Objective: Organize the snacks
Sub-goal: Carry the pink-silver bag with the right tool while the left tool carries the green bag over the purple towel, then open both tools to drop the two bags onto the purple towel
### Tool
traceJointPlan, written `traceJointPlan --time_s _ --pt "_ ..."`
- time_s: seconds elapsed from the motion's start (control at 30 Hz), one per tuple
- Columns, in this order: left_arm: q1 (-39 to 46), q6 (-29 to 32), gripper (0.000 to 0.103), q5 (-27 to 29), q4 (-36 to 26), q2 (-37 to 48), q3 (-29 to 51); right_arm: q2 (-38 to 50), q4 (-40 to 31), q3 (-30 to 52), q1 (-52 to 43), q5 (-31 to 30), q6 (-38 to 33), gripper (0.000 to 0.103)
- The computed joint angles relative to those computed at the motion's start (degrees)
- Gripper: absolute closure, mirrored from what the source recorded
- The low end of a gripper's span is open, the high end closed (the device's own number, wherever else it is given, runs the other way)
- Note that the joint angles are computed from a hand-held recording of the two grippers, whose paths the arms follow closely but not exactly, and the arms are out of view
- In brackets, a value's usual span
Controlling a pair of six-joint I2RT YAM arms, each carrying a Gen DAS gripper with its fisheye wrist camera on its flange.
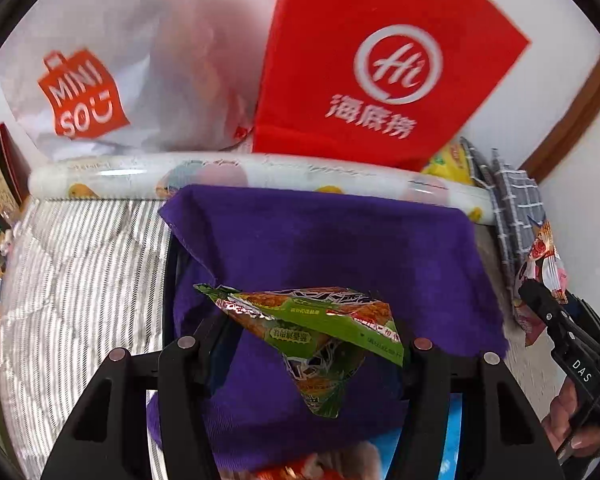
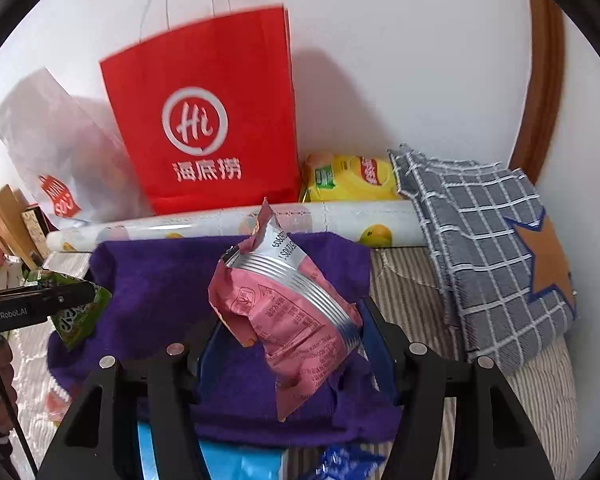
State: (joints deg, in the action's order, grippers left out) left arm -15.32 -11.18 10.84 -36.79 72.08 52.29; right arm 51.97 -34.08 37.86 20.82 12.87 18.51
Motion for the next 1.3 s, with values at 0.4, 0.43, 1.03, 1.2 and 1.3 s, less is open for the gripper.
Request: traceJointPlan --time_s 0.4,0.43,1.03,1.2,1.3 --pt "3.67 2.09 0.044 -0.94 6.64 10.49 -1.01 15.03 8.56 0.73 -2.94 -3.26 -3.29 0.043" --pt "3.78 2.25 0.044 -1.11 6.76 10.81 -0.95 15.32 8.44 0.94 -2.82 -3.26 -3.57 0.043" --pt "2.74 1.94 0.021 -1.19 2.27 7.78 -0.97 13.07 -0.27 3.91 -0.06 -1.16 -1.27 0.028" --pt "2.98 1.47 0.017 -1.93 -2.95 0.59 -0.94 5.60 -7.15 4.89 4.18 2.49 2.11 0.023" --pt "3.47 0.80 0.017 -2.69 -7.66 -4.18 -0.57 1.44 -13.65 6.65 10.17 8.15 6.13 0.023"
